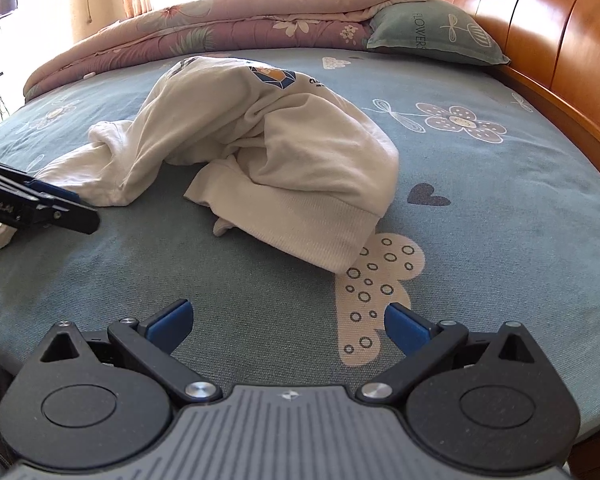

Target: Fold clothes

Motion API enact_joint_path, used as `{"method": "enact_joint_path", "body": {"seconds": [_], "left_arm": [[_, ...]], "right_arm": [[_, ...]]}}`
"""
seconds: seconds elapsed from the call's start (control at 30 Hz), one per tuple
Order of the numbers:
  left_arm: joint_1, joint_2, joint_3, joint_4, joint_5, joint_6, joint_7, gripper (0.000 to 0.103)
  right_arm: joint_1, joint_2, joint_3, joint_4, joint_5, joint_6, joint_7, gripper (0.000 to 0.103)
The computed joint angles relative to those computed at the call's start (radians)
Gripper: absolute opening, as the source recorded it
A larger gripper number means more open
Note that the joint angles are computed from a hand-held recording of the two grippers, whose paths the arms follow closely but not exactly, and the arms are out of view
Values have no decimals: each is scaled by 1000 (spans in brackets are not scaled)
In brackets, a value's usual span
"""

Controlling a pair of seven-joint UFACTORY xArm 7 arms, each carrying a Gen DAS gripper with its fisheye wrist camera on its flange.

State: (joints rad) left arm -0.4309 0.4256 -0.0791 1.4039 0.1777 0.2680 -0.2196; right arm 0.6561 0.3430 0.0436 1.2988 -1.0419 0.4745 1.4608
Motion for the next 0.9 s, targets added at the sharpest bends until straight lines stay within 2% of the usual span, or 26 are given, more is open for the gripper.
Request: {"method": "enact_joint_path", "body": {"seconds": [0.1, 0.13, 0.2, 0.23, 0.3, 0.4, 0.43, 0.5, 0.6, 0.77, 0.9], "left_arm": [[-200, 57, 227, 72, 242, -10, -224, 61], [-227, 64, 260, 81, 301, -19, -261, 61], [-213, 66, 252, 85, 347, -37, -272, 65], [-214, 72, 255, 94, 370, -23, -283, 71], [-216, 89, 260, 117, 418, 1, -307, 71], [-197, 135, 231, 168, 450, 16, -295, 71], [-211, 163, 245, 198, 477, 19, -304, 71], [-273, 230, 317, 275, 565, 50, -361, 71], [-329, 317, 398, 390, 672, 127, -479, 71], [-273, 268, 381, 370, 717, 131, -617, 73], [-175, 179, 281, 283, 670, 117, -569, 72]], "right_arm": [[-1, -9, -1, -7, -3, 9, -4, 103], [-1, -14, -2, -13, -7, 13, 0, 103], [-6, -25, -1, -28, -17, 13, 13, 103], [-11, -28, -1, -35, -22, 9, 22, 103], [-24, -26, 0, -41, -22, -4, 39, 103], [-36, -14, -2, -37, -12, -29, 61, 103], [-38, -12, -3, -37, -8, -39, 63, 103], [-41, -11, -4, -40, 2, -58, 59, 103], [-34, -17, -6, -46, 9, -46, 41, 103], [-36, -34, -3, -63, 7, -21, 34, 103], [-44, -23, -3, -58, 6, -45, 53, 103]]}}
